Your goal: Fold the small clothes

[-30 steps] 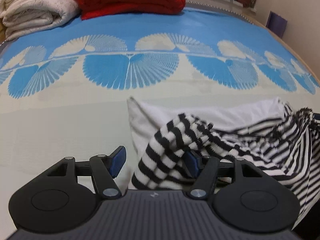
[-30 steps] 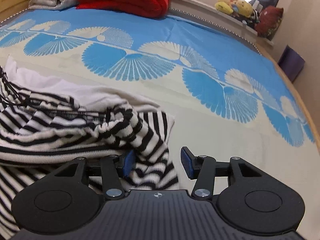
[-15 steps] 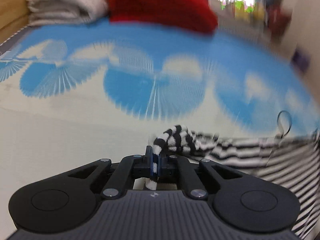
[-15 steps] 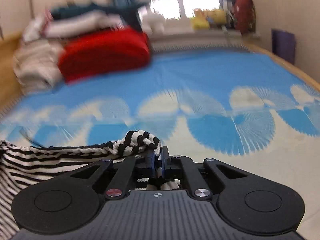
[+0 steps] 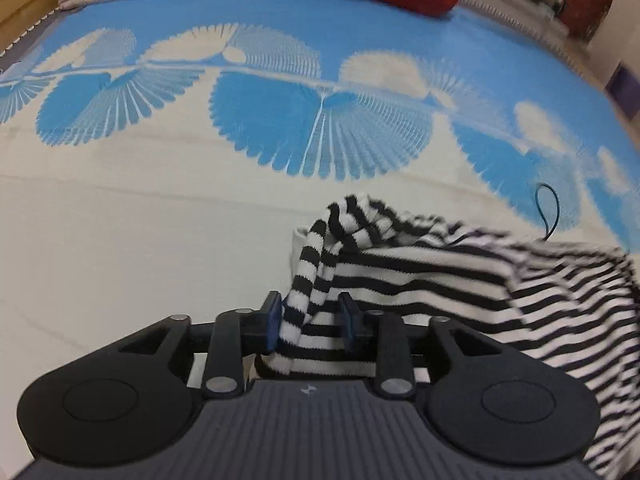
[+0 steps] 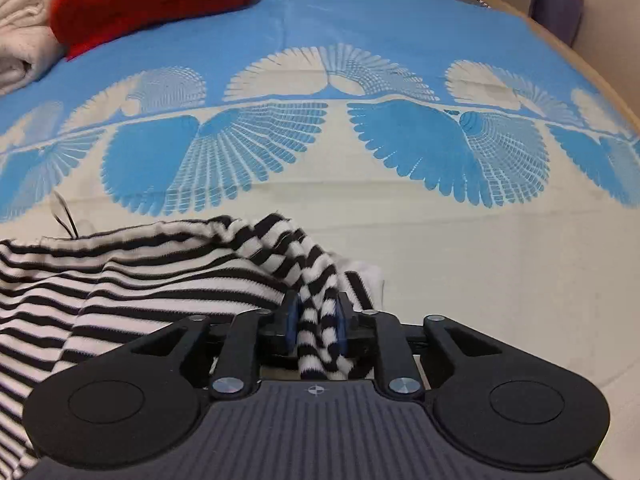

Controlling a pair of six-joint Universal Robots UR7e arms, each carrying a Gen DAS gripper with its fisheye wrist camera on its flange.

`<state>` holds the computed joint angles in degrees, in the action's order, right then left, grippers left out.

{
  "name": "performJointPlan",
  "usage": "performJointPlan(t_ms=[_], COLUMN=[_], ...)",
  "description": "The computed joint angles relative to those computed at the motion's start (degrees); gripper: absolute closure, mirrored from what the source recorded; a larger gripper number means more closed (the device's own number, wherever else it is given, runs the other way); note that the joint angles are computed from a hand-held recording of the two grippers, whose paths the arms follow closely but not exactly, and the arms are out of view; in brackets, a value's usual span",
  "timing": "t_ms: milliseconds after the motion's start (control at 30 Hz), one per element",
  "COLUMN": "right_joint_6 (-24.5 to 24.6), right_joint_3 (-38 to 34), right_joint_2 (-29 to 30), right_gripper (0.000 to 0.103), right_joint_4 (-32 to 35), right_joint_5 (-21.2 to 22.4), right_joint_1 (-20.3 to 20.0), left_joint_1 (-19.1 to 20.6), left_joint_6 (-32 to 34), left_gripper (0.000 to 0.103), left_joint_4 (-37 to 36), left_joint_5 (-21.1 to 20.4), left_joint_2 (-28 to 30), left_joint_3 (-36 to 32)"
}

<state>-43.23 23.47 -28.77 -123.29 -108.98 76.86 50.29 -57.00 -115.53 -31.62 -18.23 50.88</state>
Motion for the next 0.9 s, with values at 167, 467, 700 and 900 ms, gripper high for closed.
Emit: performJointPlan(t_ms=[167, 467, 700, 900], right_joint_6=[2.7, 5.6, 2.5, 1.6], right_joint_3=[5.3, 8.6, 15.3, 17.9], right_joint_2=[-5.9, -14.3, -18.5, -19.4], right_gripper=[0.068, 0.059, 0.053, 0.069], right_joint_4=[0.2, 18.7, 20.7, 18.5], right_joint_5=[5.3, 6.5, 1.4, -0.6], right_joint_1=[-1.6, -6.3, -7.1, -6.6], left_joint_1=[-0.9, -3.0, -2.5, -2.1], left_joint_6=[-0.9, -0.8, -2.5, 1.4], left_gripper=[0.056, 0.054, 0.054, 0.079], left_joint_4=[-8.0, -16.6, -12.7, -9.7], left_joint_5=[-6.2, -17.4, -20.9, -22.3], left_joint_2=[-7.1, -17.7, -19.1, -16.8], left_joint_3=[11.5, 30.3, 33.0, 30.0])
